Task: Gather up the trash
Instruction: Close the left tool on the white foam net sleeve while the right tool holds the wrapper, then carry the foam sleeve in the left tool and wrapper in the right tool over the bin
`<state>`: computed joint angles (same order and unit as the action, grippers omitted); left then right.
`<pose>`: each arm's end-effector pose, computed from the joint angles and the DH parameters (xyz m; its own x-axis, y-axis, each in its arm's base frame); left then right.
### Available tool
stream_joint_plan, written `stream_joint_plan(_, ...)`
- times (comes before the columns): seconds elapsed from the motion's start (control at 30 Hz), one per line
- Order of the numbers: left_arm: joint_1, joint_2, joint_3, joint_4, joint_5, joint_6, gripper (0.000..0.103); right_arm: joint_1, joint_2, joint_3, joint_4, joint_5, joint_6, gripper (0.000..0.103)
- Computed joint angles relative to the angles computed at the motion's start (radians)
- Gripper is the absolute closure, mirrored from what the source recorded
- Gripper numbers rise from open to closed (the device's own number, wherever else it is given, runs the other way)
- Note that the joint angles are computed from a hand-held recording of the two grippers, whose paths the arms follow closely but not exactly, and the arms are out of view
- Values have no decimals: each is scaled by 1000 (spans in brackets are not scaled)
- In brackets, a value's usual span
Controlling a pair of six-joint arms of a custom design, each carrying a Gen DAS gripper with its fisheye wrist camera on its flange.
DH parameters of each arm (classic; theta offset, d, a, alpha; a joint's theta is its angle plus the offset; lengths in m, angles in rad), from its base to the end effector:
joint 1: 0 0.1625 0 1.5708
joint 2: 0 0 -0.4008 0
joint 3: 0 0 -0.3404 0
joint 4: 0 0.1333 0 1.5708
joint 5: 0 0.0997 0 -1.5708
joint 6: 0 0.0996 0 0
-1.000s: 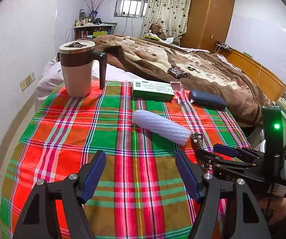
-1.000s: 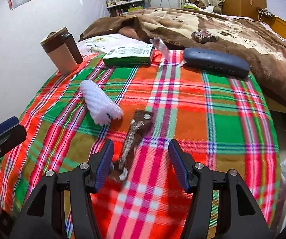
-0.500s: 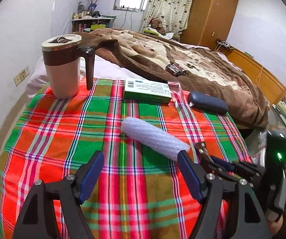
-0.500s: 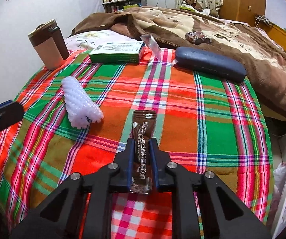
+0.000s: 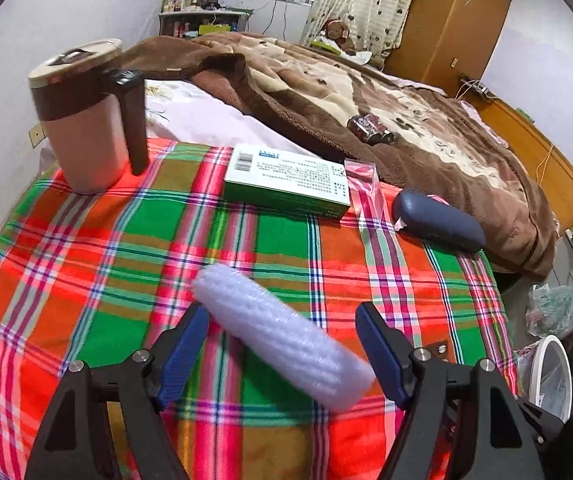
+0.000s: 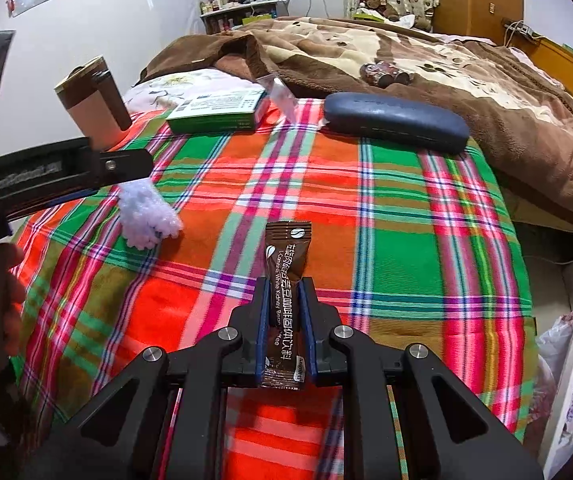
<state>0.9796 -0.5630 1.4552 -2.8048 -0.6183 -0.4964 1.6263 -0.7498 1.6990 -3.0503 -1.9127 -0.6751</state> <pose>-0.1931 -0.6724 0.0905 -0.8071 -0.2879 -0.5154 0.1600 0.7337 -0.6604 0.1344 -0.6185 0.1284 -0.7118 -0.4469 0.5419 -0.6311 0.7456 -0.2141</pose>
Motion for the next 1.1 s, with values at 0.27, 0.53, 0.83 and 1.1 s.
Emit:
stream_joint_plan(0.27, 26, 22, -31, 67, -20, -55, 27, -11, 5, -10, -9, 7, -9, 88)
stream_joint_plan(0.53, 37, 1, 13, 2, -46, -67, 53, -19, 0, -10, -4, 23, -7, 88)
stream_joint_plan(0.83, 21, 0, 36, -36, -56, -4, 75, -23, -11, 0, -6, 32, 3, 88)
stream_joint_plan(1.1, -32, -22, 112, -80, -42, 33, 75, -28, -51, 35, -20, 63, 13, 88)
